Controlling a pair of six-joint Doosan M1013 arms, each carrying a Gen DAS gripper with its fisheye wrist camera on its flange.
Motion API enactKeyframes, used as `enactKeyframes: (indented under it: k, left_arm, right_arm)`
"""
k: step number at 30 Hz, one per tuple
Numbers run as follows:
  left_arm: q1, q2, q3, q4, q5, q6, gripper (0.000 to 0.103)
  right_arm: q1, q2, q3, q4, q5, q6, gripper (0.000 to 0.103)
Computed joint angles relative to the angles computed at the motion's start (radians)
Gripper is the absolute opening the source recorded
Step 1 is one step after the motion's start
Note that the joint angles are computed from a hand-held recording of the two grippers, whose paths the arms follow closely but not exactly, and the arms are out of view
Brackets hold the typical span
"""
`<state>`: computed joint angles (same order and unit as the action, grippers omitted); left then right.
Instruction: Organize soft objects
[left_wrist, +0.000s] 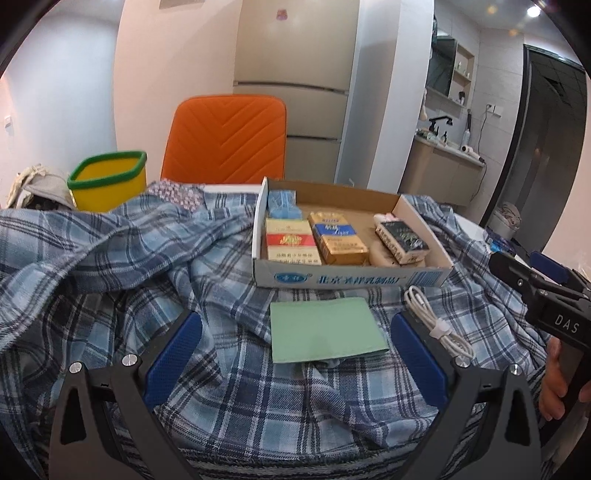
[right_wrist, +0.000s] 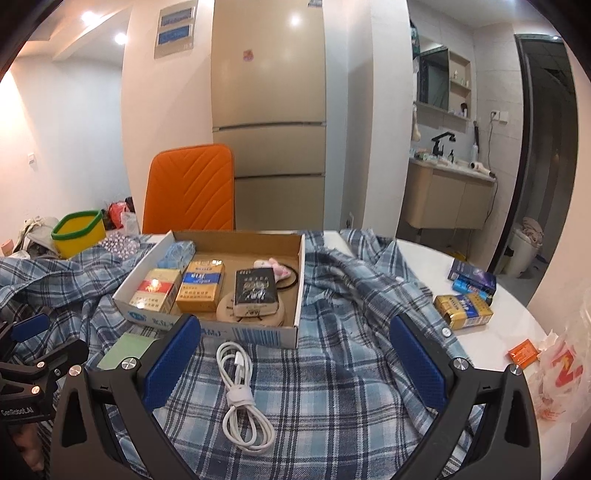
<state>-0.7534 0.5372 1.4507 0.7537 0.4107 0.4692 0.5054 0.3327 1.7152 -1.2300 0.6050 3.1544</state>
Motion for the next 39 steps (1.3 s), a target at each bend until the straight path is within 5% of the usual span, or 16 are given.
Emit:
enactKeyframes:
  k: [6, 12, 16, 26, 33, 39]
  left_arm:
    - [0.008, 0.017, -0.028, -0.183, 0.035, 0.184, 0.1]
    - [0.02, 0.028, -0.044, -0.335, 0.043, 0.326, 0.094]
    - [0.022, 0.033, -0.05, -0.39, 0.053, 0.382, 0.094]
    - [0.025, 0.044, -0.068, -0.444, 0.085, 0.441, 0.095]
    - [0.032, 0.043, -0.071, -0.501, 0.079, 0.498, 0.095]
    - [0.044, 0.062, -0.118, -0.683, 0.164, 0.676, 0.095]
  right_arm:
    - [-0.027, 0.018, -0.029, 0.289, -0.077, -0.282, 0.1]
    - [-0.051, 0.064, -0.081, 0.639, -0.061, -0.635, 0.072]
    - [-0.055, 0.09, -0.109, 0.761, -0.02, -0.776, 0.057]
    - [-0.049, 0.113, -0.137, 0.821, 0.021, -0.887, 0.025]
    - [-0.031, 0.084, -0.102, 0.679, -0.029, -0.764, 0.024]
    - [-0.022, 0.057, -0.074, 0.563, -0.07, -0.665, 0.024]
